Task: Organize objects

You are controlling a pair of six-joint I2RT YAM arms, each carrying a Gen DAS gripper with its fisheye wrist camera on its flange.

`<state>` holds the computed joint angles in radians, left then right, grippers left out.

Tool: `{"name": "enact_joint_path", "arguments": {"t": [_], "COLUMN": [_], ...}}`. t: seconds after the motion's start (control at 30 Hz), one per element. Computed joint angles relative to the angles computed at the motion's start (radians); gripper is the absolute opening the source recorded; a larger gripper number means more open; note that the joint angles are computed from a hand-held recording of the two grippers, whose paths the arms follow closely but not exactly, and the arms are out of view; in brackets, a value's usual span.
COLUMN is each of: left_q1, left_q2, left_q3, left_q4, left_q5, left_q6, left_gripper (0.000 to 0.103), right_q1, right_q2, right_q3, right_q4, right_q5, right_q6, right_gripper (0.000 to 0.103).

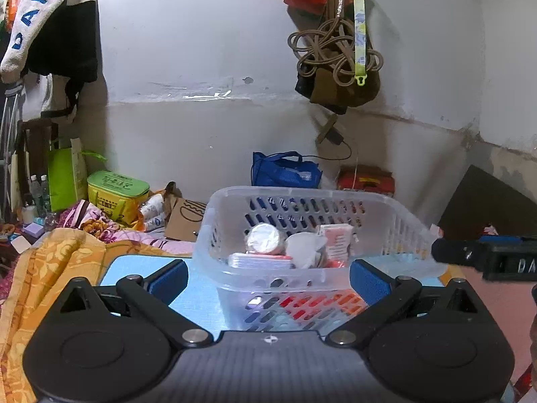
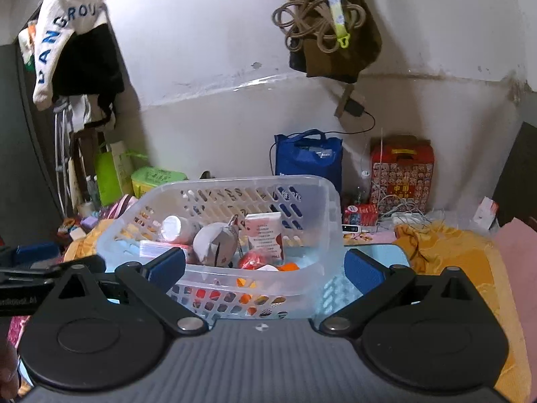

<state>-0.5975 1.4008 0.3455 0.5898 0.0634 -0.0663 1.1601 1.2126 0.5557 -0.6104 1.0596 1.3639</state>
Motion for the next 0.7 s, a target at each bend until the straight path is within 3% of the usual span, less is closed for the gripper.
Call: {"name": "enact_joint_path", "arguments": {"t": [0.17,0.43,0.53,0.7], "left_q1": [0.005,0.002,0.0,-0.017], "left_q2": [0.029,0.026,0.017,0.014], "left_q3": [-0.001,-0.012,-0.015,-0.024], "left_q4": [0.013,0.015,0.011,0.019], "left_q5": [-0.009,-0.008,-0.003,-0.012], "left_q6": [0.012,0.01,0.004,0.01], "left_gripper": [0.103,0.103,0.103,0.103], "right_q1": [0.045,0.115,0.13,0.138], "right_q2": [0.143,0.091,0.054,0.102], "right_q3": [0.072,0.061,0.037,0.066], "right_q4": [-0.173,-0.215,-0.168,-0.207], "right_q5": [0.038,0.005,-0.016,-0.013], "right_q6": [0.171,0.265,0.247,0.285], "right_gripper": [0.103,0.103,0.103,0.103]}}
